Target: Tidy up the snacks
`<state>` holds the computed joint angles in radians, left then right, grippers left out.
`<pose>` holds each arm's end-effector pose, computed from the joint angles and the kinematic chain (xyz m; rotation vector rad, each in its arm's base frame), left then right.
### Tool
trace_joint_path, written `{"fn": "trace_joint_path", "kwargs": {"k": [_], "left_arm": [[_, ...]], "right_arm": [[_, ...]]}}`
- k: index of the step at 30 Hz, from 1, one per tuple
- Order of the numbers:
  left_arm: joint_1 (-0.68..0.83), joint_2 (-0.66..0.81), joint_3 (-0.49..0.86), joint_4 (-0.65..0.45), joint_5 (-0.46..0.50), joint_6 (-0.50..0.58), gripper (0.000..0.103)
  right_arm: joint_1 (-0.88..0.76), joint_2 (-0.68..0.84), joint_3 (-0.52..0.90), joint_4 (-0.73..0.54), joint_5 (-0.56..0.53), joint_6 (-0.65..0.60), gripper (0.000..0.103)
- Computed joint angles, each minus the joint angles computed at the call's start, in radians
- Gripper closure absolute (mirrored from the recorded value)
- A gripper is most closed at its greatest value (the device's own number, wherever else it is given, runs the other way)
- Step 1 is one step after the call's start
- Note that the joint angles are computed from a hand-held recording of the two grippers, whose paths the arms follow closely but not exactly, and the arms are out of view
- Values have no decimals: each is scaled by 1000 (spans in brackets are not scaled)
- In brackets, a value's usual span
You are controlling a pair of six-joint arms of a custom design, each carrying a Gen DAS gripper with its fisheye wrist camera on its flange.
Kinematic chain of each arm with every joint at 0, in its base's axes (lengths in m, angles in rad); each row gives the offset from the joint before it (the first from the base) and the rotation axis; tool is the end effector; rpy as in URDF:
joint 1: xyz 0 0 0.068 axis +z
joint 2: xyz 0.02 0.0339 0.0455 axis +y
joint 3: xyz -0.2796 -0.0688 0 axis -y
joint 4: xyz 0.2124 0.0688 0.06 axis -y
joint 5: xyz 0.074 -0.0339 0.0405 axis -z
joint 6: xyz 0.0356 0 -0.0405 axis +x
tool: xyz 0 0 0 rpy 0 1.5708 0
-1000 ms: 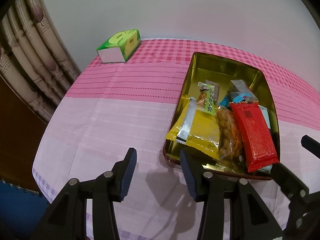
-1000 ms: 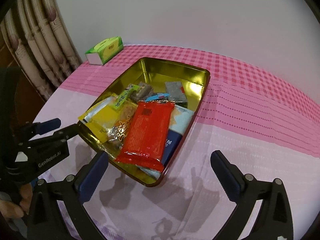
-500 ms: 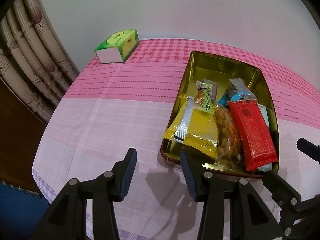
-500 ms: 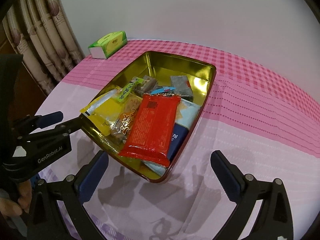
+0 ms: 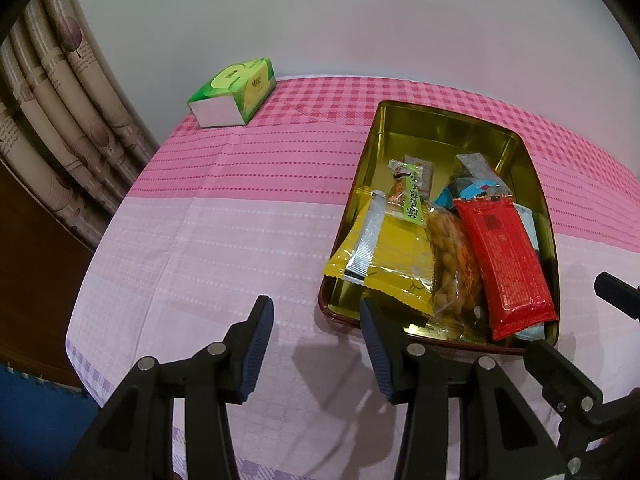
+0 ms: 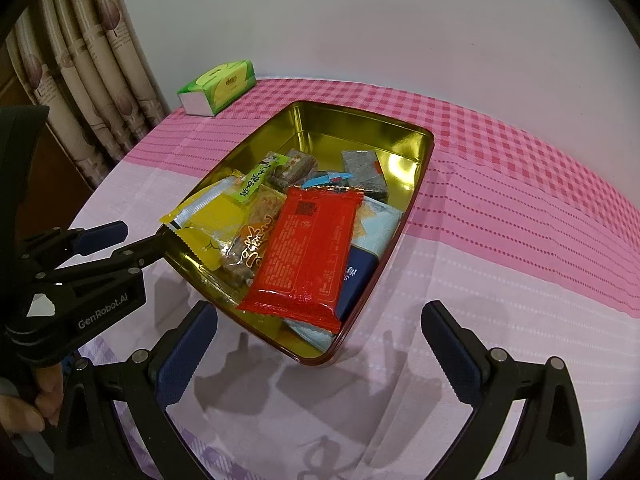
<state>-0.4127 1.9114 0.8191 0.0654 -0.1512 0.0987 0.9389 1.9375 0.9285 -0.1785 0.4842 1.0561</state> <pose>0.2962 -0.1238 0.1227 0.6000 2.5105 0.0805 0.2045 0.2514 0.1289 0.2694 2.5209 0.0736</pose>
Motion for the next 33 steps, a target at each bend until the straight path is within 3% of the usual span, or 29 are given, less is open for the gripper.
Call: {"fn": "trace_joint_path", "kwargs": {"k": [33], "left_arm": [[-10,2,0,4,-9,13,57]], "right_arm": [[-2,11,13,-16,-4,0,2]]}}
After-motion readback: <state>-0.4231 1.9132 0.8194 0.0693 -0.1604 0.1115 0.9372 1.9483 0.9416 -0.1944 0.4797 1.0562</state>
